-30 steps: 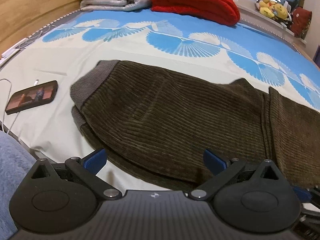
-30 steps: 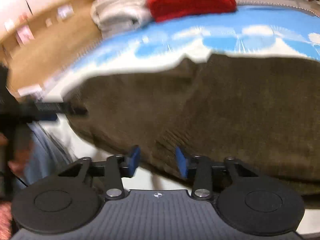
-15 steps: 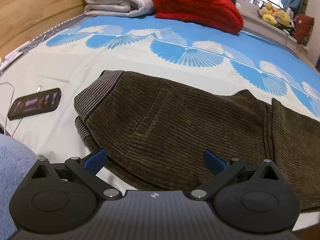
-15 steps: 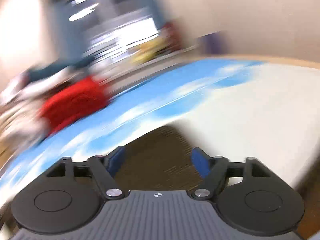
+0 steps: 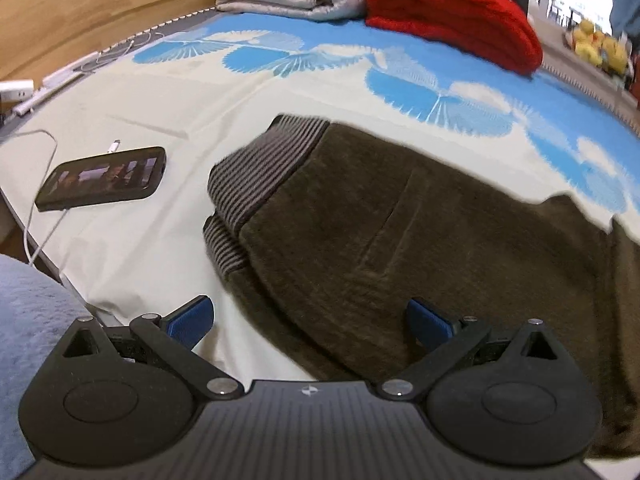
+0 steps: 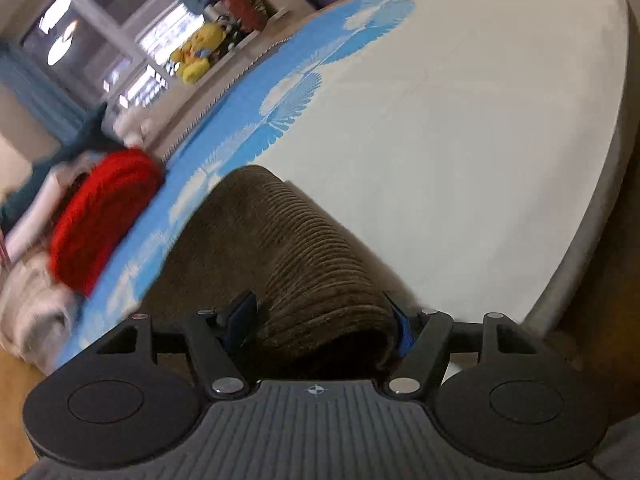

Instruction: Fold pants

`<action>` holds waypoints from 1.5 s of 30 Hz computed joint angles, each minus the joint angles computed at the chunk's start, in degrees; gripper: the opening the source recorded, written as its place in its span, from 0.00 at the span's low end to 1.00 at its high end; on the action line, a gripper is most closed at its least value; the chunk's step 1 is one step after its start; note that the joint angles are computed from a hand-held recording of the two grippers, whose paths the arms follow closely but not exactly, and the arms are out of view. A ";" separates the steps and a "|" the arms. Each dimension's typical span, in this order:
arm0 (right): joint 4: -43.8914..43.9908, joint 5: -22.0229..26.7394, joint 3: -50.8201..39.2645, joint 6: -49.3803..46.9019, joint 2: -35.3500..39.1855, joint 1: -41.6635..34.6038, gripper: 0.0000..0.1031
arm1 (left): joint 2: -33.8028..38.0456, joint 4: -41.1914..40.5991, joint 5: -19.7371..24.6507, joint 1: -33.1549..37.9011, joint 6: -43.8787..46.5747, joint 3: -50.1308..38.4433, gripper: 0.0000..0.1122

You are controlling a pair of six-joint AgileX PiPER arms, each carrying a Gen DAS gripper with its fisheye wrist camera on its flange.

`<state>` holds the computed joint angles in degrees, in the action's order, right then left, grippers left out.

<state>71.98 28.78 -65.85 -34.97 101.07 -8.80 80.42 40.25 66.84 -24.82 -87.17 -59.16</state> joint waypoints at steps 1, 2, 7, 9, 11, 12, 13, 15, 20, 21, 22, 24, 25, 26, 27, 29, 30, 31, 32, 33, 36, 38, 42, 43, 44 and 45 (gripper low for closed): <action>-0.18 -0.63 0.48 0.69 -0.66 -0.14 0.64 | -0.19 -0.09 -0.57 0.14 -0.06 0.58 0.91; -2.59 -1.08 0.37 3.66 -1.12 -0.21 0.61 | -0.81 -0.17 -1.08 0.28 -0.51 1.12 0.91; -10.25 -7.32 1.19 15.66 -2.09 1.63 0.54 | -2.78 -0.96 -2.67 2.86 -0.44 3.42 0.92; -18.12 -10.61 1.06 19.27 -2.63 4.73 0.58 | -4.25 -3.73 -5.87 5.83 0.27 4.72 0.92; -21.35 -11.19 0.73 21.23 -2.61 5.97 0.59 | -5.60 -5.87 -8.56 8.21 0.85 5.92 0.92; -19.59 -10.18 0.09 20.22 -2.10 5.36 0.59 | -6.11 -6.75 -9.43 9.15 1.50 6.31 0.92; -15.53 -7.95 -0.49 18.39 -1.59 3.96 0.59 | -6.66 -8.03 -10.55 10.39 2.68 6.66 0.92; -6.79 -3.85 -0.97 15.61 -0.39 0.57 0.57 | -8.12 -11.10 -13.02 13.48 5.14 7.48 0.92; -6.72 -4.38 -1.34 19.33 0.51 -0.15 0.44 | -10.53 -14.57 -15.83 20.28 6.51 8.90 0.92; -9.86 -6.36 -1.18 20.56 0.02 1.27 0.46 | -10.18 -14.02 -15.52 21.13 5.98 8.80 0.92; -14.22 -8.14 -1.25 22.99 -0.40 2.76 0.49 | -9.52 -13.33 -15.12 21.50 5.41 8.53 0.92; -20.44 -9.25 -1.77 26.40 -0.67 4.64 0.53 | -7.82 -11.91 -13.85 21.58 4.41 7.53 0.92; -20.11 -8.27 -1.93 25.43 -0.71 4.62 0.55 | -6.84 -10.68 -12.88 20.71 3.96 6.84 0.92; -18.72 -6.52 -2.44 23.99 -0.53 4.23 0.55 | -5.94 -9.58 -11.85 19.80 3.50 6.26 0.92; -16.54 -3.83 -3.35 22.41 -0.11 3.10 0.57 | -5.72 -8.99 -11.04 19.05 3.18 6.14 0.92; -10.58 0.76 -4.24 21.24 0.76 -0.16 0.57 | -6.40 -9.38 -11.79 18.76 4.88 6.04 0.74; -8.26 2.22 -4.36 22.00 1.22 -1.47 0.57 | -7.30 -9.03 -13.13 18.08 6.28 6.45 0.64; -6.24 3.63 -4.47 22.58 1.96 -2.75 0.54 | -7.85 -8.42 -13.13 16.85 6.76 6.43 0.57; -4.66 4.55 -4.28 22.62 2.44 -3.55 0.53 | -7.18 -7.37 -11.64 15.69 7.14 5.45 0.54; -5.38 5.07 -4.71 22.75 2.75 -3.59 0.49 | -6.90 -7.42 -11.40 15.70 7.92 5.26 0.54; -11.80 6.76 -8.05 22.52 3.58 -2.59 0.39 | -7.32 -9.63 -12.55 17.44 8.45 5.43 0.51; -12.07 7.91 -8.70 23.07 3.98 -3.27 0.32 | -6.65 -8.26 -11.19 15.93 8.61 4.67 0.50; -19.18 7.59 -14.16 28.46 5.49 -2.76 0.29 | -4.45 -7.85 -10.35 12.37 12.67 2.25 0.51; -19.79 7.37 -13.93 29.25 4.84 -3.19 0.28 | -4.43 -9.44 -11.41 12.59 14.07 2.05 0.50; -20.84 7.59 -15.94 31.10 5.72 -3.63 0.28 | -4.03 -11.29 -12.48 12.85 15.62 1.40 0.50; -22.22 7.47 -17.55 33.08 6.34 -4.10 0.28 | -3.36 -12.97 -13.38 12.96 17.11 0.48 0.50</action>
<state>49.76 36.25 -83.40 -1.89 107.42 -12.90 77.07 27.28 53.46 -11.86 -70.07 -58.68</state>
